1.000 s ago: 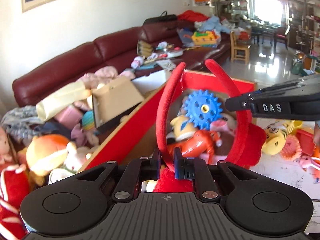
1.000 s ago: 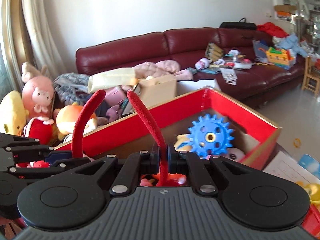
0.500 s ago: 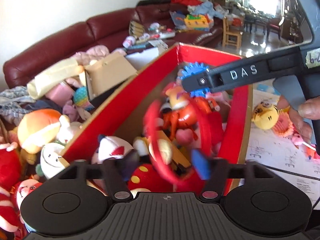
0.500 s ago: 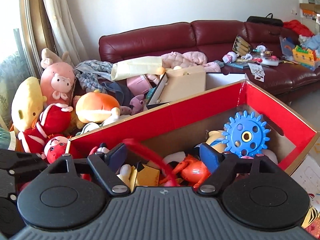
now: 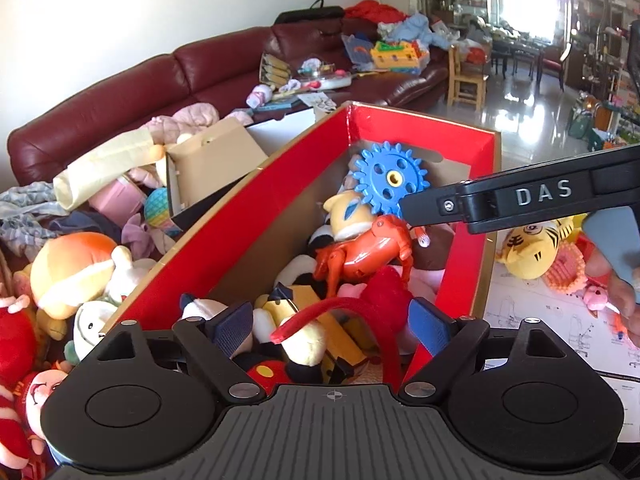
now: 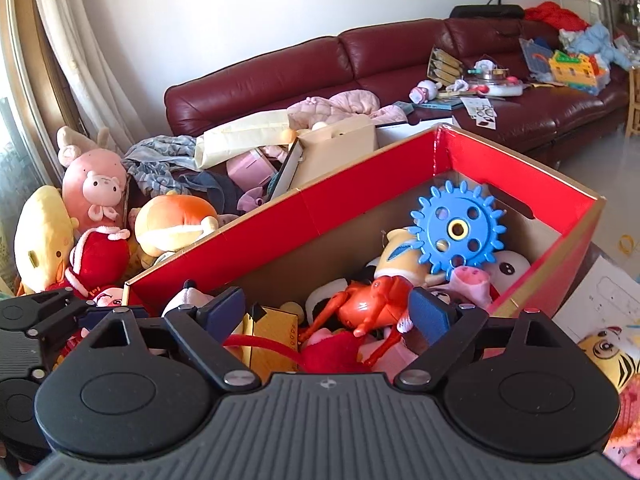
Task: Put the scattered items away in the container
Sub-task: 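Carry the red headband over the red box and open both tools, then move both tools back to the table toward the pink bead toy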
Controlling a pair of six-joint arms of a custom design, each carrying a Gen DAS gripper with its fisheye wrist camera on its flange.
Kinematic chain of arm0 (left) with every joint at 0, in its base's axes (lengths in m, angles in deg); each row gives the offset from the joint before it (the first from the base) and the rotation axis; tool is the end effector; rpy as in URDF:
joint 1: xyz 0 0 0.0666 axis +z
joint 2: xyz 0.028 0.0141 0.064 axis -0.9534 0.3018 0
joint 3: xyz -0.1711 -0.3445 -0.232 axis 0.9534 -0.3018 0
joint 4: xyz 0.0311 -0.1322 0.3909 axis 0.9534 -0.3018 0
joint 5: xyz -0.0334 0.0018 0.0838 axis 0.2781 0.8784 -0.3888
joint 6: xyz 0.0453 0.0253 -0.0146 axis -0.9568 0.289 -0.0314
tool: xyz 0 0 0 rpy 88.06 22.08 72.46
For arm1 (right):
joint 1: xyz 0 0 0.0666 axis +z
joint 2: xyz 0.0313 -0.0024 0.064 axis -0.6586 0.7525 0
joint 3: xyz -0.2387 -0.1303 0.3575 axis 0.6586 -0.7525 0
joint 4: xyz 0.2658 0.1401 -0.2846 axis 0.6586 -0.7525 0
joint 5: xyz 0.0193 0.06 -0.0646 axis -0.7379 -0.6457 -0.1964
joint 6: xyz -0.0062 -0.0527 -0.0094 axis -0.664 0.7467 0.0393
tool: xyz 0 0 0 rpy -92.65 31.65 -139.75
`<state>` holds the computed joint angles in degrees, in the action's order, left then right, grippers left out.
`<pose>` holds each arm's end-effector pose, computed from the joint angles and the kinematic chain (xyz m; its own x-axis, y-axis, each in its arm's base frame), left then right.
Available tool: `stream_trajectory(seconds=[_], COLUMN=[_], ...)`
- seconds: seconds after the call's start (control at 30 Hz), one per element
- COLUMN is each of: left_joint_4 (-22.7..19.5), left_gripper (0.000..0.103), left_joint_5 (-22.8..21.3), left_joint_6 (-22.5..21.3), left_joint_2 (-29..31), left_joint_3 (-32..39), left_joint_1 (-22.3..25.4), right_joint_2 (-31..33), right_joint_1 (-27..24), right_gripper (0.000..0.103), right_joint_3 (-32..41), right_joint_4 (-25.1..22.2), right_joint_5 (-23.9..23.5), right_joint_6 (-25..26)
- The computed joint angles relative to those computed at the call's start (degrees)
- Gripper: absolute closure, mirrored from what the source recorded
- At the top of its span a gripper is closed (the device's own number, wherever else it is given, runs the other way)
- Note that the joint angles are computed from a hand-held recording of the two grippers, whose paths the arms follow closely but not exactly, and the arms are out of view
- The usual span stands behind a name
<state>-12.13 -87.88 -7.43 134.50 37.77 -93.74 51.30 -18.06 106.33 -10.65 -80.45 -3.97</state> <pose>0.5647 -0.2208 0.5613 -0.5616 0.3726 -0.7388 0.4504 0.8867 0.1048 0.5775 0.2414 0.5760 -0.5931 0.1908 -0.7822 -0.0544 0.9598 0.2754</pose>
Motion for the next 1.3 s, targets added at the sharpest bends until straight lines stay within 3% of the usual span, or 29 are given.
stream_trajectory(seconds=[0.77,1.07,1.17,1.3], left_joint_4=[1.8,1.9,1.3,-0.6], left_gripper=[0.008,0.008,0.007,0.007], left_joint_5=[1.0,3.3,4.1,4.6], left_joint_6=[-3.8,-6.3,-7.0,-7.4], left_joint_2=[1.1,2.8,3.9,6.6], left_joint_3=[1.8,3.0,3.4,4.9], left_joint_1=[-6.7,-11.4,-12.9,-15.0], right_joint_2=[-10.3,-18.7,-21.9,-25.1], right_joint_1=[-3.0,-7.1,-8.9,-11.3], right_gripper=[0.006,0.005,0.005,0.005], right_joint_3=[-13.2,-24.6,-29.1,-33.9], right_joint_4=[3.1,5.1,3.8,-1.3], right_joint_5=[1.6,4.8,6.8,9.6], right_joint_6=[-10.2,-19.2,-23.8,-31.5])
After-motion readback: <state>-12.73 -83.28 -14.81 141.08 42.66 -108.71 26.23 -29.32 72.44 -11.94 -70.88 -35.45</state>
